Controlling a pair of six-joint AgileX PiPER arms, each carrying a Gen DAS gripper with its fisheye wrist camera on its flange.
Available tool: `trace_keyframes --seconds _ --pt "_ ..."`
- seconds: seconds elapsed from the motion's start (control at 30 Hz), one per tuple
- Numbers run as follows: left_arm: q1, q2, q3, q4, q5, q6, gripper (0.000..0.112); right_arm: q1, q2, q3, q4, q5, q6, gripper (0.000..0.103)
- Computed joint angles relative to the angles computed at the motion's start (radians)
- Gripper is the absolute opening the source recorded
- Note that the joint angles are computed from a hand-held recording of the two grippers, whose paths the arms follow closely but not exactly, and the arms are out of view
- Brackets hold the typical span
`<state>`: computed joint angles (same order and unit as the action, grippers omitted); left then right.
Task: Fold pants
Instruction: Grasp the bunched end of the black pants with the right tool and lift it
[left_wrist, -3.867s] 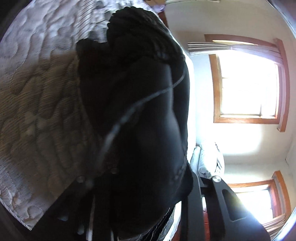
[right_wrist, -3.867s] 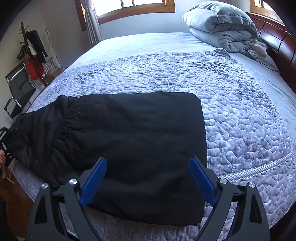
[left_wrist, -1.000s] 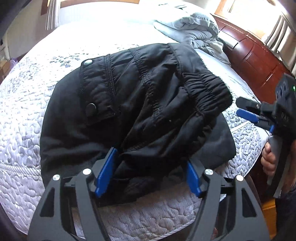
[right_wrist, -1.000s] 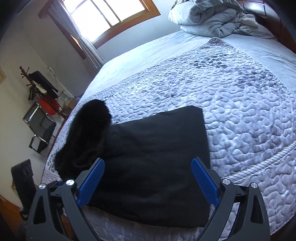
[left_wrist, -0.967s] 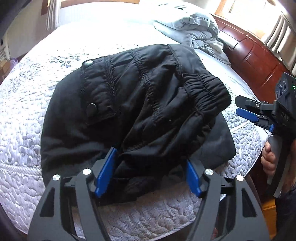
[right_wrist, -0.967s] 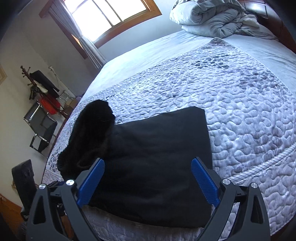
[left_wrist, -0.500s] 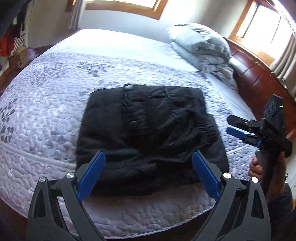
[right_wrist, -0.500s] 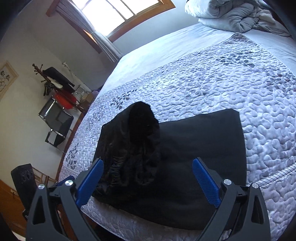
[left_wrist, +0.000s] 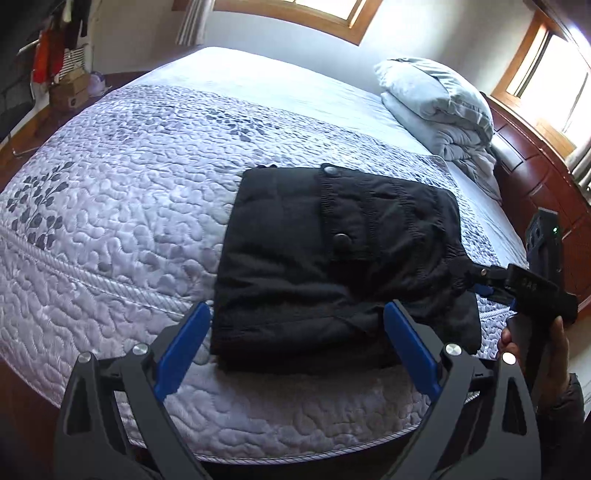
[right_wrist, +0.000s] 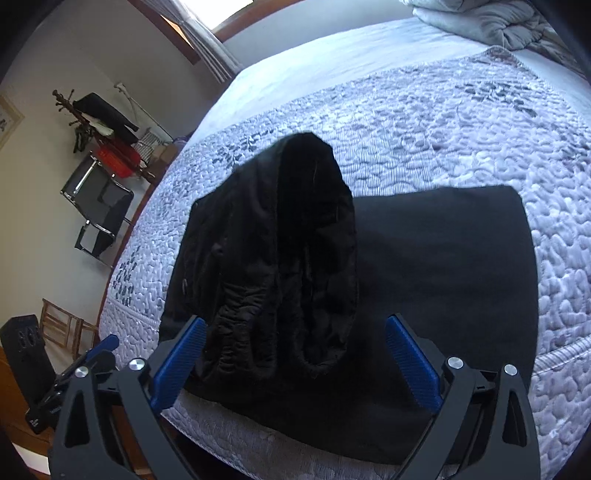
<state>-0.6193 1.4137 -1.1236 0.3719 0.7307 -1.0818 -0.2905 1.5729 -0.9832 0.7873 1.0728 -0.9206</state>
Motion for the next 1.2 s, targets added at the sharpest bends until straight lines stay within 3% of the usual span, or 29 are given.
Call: trace_keyframes --seconds 0.23,0.4,0.73,0.8,0.83,0.87,0.97,1.1,1.2 --pt "0.044 -0.029 0.045 -0.015 -0.003 0.008 0.095 -0.072 0.056 -0.011 0.029 0.072 -0.015 0.098" --pt "0.068 -0.036 0.072 -0.049 -0.024 0.007 0.095 -0.052 0.097 -0.025 0.069 0.103 -0.013 0.098" --pt "0.073 -0.061 0.099 -0.063 -0.023 0.006 0.095 0.056 0.186 -0.038 0.189 0.038 0.049 0.100" --pt "0.077 -0.063 0.102 -0.066 -0.018 0.003 0.095 0.068 0.189 -0.041 0.197 0.035 0.050 0.091" --pt "0.082 -0.068 0.105 -0.074 -0.018 0.008 0.095 0.078 0.183 -0.042 0.191 0.023 0.055 0.081" --pt "0.085 -0.073 0.109 -0.075 -0.019 0.007 0.095 0.082 0.179 -0.043 0.186 0.016 0.053 0.064" --pt "0.080 -0.089 0.125 -0.054 -0.017 -0.026 0.095 0.069 0.172 -0.041 0.206 0.042 0.001 0.045" --pt "0.090 -0.104 0.131 -0.066 -0.012 -0.030 0.095 0.053 0.150 -0.040 0.215 0.068 -0.030 0.033" --pt "0.093 -0.116 0.133 -0.071 -0.008 -0.030 0.095 0.026 0.138 -0.044 0.253 0.133 -0.045 0.025"
